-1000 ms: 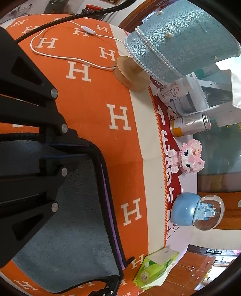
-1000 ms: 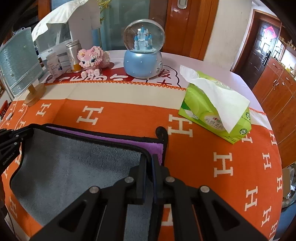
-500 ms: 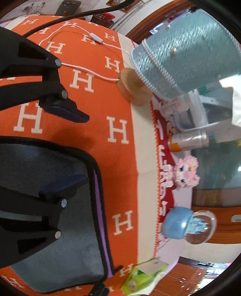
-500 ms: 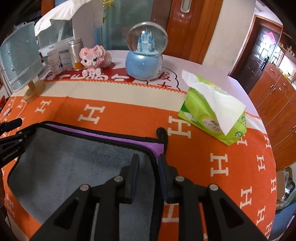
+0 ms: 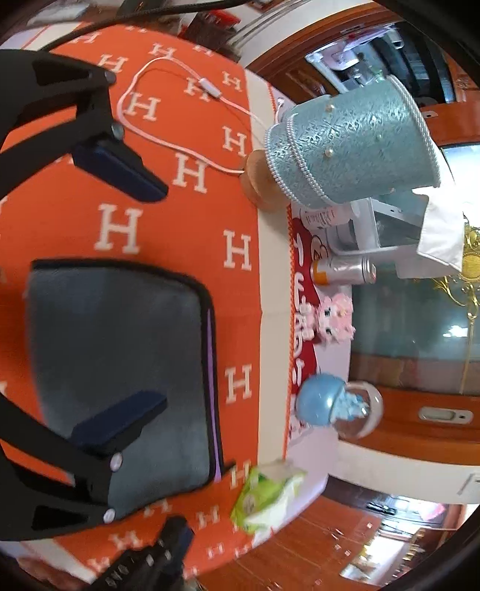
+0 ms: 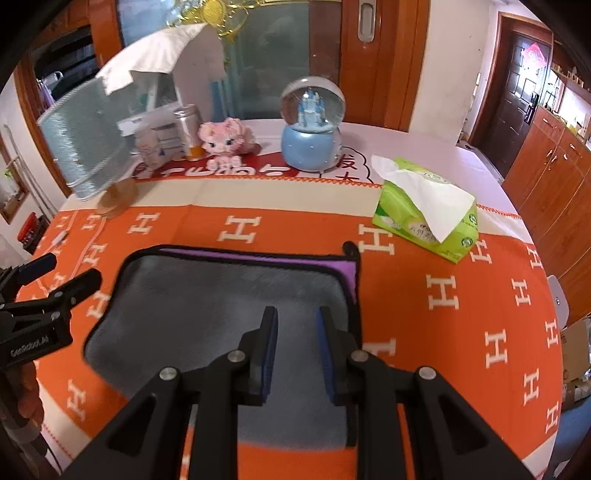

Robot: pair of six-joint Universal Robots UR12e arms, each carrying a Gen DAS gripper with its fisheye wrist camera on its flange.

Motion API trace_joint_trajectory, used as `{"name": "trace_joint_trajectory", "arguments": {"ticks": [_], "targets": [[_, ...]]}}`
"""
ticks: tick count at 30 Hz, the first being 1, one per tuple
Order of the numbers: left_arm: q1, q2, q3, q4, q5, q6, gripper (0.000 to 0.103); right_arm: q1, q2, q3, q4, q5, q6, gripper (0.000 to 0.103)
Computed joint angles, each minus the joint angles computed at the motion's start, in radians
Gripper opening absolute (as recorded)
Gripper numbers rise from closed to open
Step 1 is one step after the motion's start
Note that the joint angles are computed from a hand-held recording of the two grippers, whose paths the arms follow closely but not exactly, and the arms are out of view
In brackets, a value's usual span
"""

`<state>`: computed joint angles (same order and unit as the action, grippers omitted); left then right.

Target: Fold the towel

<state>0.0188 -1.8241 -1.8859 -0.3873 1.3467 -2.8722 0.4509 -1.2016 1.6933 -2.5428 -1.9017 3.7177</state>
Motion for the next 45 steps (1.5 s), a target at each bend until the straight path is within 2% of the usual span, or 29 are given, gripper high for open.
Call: {"name": "trace_joint_trajectory", "arguments": {"ticks": [3, 8, 10, 18, 24, 28, 36, 45], "targets": [[0.015, 0.043, -0.035, -0.009, -0.048, -0.006, 0.102, 0.016, -0.025, 0.024, -0.022, 0.017, 0.027, 0.023], [0.027, 0.112, -0.094, -0.015, -0.069, -0.005, 0.102, 0.045, -0.055, 0.051, -0.037, -0.004, 0.059, 0.041], [0.031, 0.137, -0.114, -0.023, -0.073, -0.003, 0.102, 0.058, -0.065, 0.06, -0.038, -0.017, 0.068, 0.043], [0.052, 0.224, -0.189, -0.052, -0.085, -0.007, 0.102, 0.101, -0.11, 0.095, 0.01, -0.051, 0.16, 0.044], [0.062, 0.298, -0.26, 0.015, -0.056, 0.014, 0.102, 0.144, -0.131, 0.111, 0.032, -0.1, 0.187, 0.044], [0.061, 0.327, -0.288, 0.051, -0.022, 0.012, 0.102, 0.168, -0.138, 0.116, 0.032, -0.129, 0.195, 0.044], [0.074, 0.383, -0.34, 0.086, -0.02, 0.016, 0.102, 0.202, -0.152, 0.13, 0.025, -0.168, 0.225, 0.045], [0.092, 0.422, -0.37, 0.07, -0.04, 0.007, 0.102, 0.219, -0.173, 0.159, -0.009, -0.166, 0.262, 0.046]]}}
